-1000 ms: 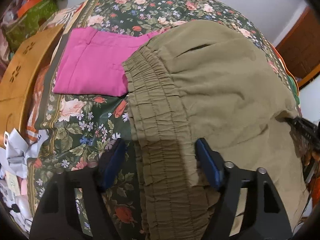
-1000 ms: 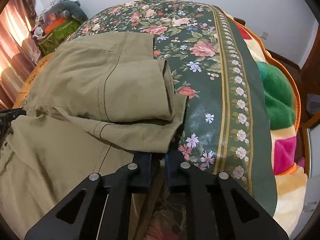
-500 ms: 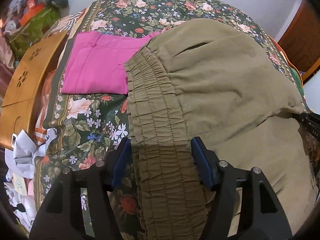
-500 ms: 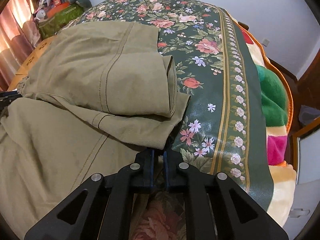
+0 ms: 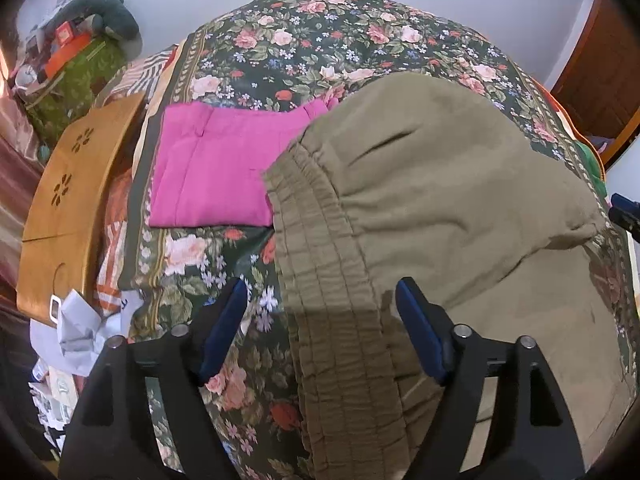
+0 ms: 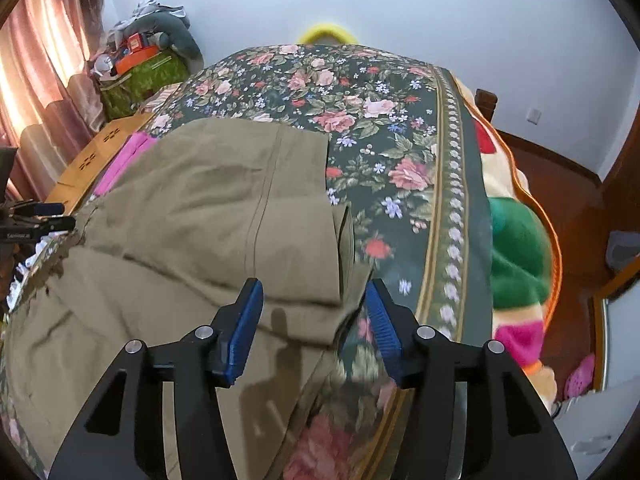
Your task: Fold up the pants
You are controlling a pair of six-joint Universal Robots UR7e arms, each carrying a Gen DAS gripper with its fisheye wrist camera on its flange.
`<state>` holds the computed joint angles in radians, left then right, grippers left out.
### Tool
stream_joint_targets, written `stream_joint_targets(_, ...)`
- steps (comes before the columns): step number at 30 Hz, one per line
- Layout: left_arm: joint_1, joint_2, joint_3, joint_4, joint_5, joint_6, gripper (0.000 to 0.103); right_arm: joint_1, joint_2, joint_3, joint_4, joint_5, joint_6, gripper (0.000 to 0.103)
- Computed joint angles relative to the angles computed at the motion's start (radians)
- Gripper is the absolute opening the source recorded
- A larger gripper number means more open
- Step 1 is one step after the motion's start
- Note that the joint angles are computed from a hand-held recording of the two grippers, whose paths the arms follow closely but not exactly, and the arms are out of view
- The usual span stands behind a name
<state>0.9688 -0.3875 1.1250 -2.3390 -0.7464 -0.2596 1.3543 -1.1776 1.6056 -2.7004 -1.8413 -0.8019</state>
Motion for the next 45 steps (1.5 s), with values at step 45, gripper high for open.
stream_joint_targets(45,-0.009,0.05,-0.113,-0.01,0.051,0.025,0.07,0.019,0.01,-0.028,-0.012,-0.029,0.024,0.024)
